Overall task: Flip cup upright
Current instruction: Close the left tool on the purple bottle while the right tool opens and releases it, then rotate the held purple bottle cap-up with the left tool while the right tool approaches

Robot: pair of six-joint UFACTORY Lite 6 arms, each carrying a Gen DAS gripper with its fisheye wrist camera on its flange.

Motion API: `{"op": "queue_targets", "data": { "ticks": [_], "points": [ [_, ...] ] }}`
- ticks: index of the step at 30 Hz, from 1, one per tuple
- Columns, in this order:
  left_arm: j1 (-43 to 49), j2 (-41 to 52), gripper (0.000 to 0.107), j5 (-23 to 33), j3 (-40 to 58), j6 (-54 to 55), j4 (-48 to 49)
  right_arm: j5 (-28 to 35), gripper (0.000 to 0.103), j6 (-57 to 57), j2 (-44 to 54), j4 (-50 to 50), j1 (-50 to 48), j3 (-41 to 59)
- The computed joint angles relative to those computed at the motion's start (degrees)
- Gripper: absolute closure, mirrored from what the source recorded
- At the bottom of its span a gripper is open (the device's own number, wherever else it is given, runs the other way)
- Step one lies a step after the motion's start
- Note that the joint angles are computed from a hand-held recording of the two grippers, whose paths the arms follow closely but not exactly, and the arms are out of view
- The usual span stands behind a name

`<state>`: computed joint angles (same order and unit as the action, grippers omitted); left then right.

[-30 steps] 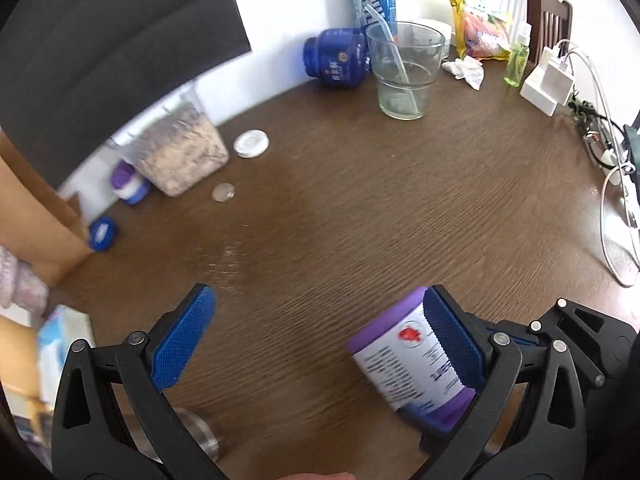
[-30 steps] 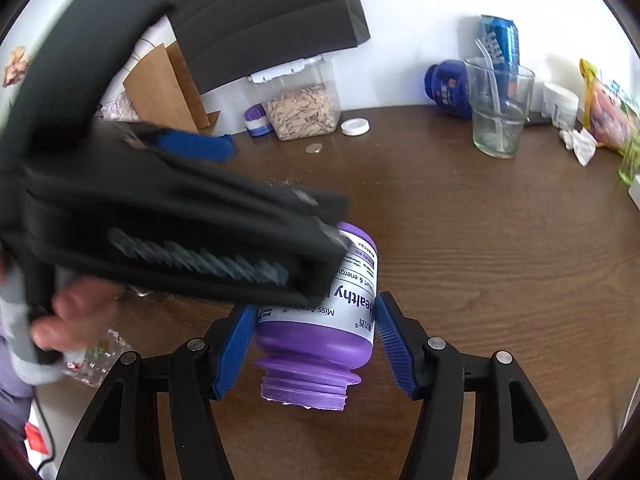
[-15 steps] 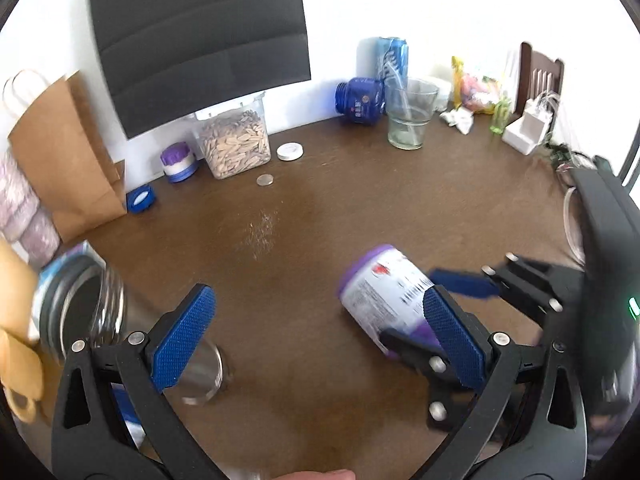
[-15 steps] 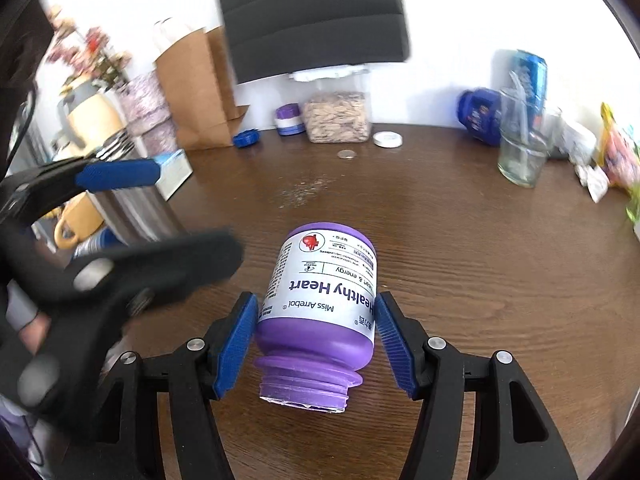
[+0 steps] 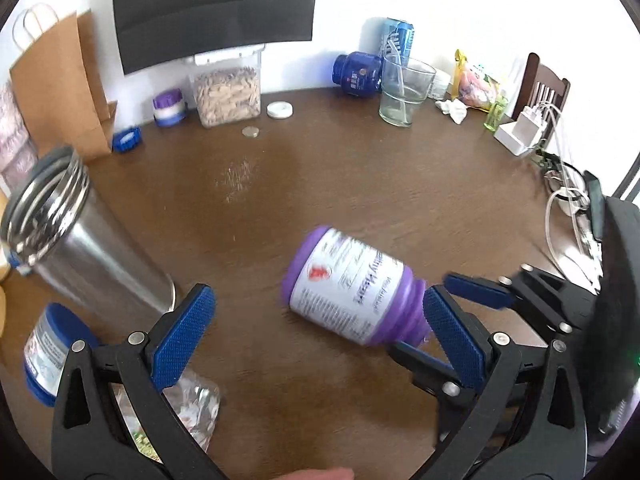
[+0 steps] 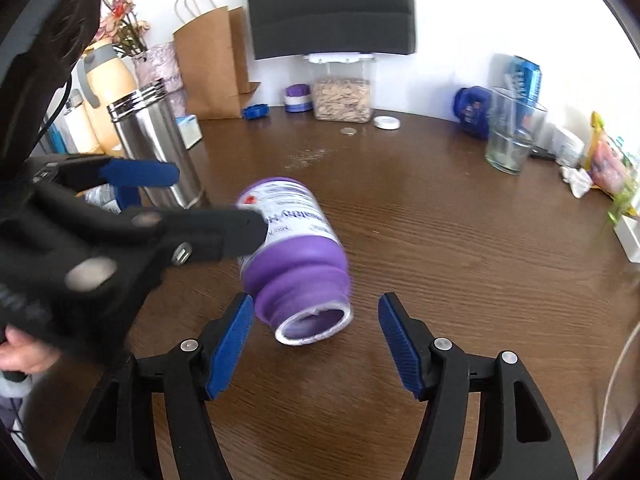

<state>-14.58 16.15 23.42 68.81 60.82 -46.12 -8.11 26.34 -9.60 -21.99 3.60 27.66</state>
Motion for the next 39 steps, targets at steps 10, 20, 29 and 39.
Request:
{"op": "queue_targets", "data": {
  "ticks": [10, 20, 29, 39],
  "points": [
    [-0.56, 5.71, 0.020, 2.96, 2.68, -1.52, -3.49, -5.15, 0.034, 21.19, 4.36, -21.39, -10.81, 3.76],
    [-3.30, -2.84, 0.026, 2.77, 0.04, 2.21, 0.47, -7.36, 0.034, 28.24, 8.76, -28.94, -18.60, 7.04],
    [-13.90, 10.54, 0.023, -4.08, 10.40, -11.17, 37.00, -19.21, 0.034, 50.02, 8.40, -51.89, -30.13, 5.49],
    [-12.99, 8.11, 0.043, -6.03, 6.50, -16.79, 34.24, -26.87, 0.034, 53.24, 5.30, -55.83, -32.34, 3.41]
  ]
}}
